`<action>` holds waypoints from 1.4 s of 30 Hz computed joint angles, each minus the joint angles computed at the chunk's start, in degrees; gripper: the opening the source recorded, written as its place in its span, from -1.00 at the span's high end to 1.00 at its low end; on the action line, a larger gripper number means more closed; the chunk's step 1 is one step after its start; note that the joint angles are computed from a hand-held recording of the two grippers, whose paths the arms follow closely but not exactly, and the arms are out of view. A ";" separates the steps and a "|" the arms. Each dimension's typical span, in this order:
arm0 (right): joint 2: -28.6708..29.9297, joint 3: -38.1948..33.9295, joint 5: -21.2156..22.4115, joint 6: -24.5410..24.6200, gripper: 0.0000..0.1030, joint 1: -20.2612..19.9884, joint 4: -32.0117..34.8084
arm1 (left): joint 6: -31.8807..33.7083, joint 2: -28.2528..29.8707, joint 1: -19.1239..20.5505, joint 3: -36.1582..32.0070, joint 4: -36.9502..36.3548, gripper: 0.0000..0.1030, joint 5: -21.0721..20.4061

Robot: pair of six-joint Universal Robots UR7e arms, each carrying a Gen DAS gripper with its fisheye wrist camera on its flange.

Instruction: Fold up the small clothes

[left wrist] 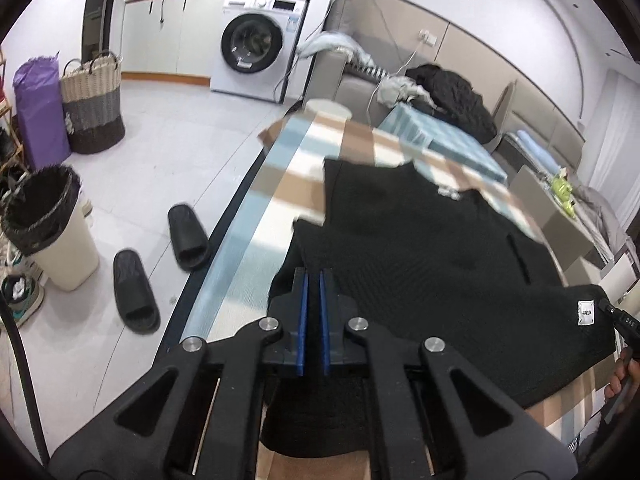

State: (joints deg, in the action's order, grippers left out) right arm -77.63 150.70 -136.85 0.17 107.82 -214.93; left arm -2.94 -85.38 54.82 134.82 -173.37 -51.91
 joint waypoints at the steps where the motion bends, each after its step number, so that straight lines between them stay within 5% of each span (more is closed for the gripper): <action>1: 0.11 -0.62 0.15 -0.94 0.90 0.16 -0.70 | 0.67 0.63 -0.06 -0.73 -0.70 0.94 0.00; 7: 1.33 -5.79 2.52 -4.56 0.92 -3.09 -2.53 | 2.83 7.33 2.12 -8.21 -2.36 0.94 -1.67; 14: 2.95 -9.65 3.26 1.70 0.84 -9.69 3.96 | -0.35 13.78 5.38 -14.21 3.21 0.92 -0.54; 18: -0.05 -6.98 3.72 5.19 0.50 -10.29 6.33 | -2.29 12.07 6.30 -12.63 5.04 0.65 -1.99; 23: -6.86 0.81 5.72 10.86 0.21 -8.09 4.40 | -6.40 6.28 5.87 -6.89 4.16 0.04 -1.56; 28: -11.63 7.21 11.02 16.40 0.17 -6.32 6.71 | -9.26 1.28 3.53 -2.02 5.18 -0.08 0.99; 34: -5.37 10.32 23.25 17.02 0.02 -11.08 -1.51 | -11.85 -2.40 0.87 1.48 7.03 -0.42 -1.11; 42: 1.47 10.27 28.98 15.40 0.02 -17.03 -13.60 | -14.62 -1.64 1.30 2.59 9.60 -0.47 -5.40</action>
State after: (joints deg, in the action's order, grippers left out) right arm -76.17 160.97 -107.87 15.57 90.79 -228.53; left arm -17.56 -87.03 56.12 137.41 -163.76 -57.31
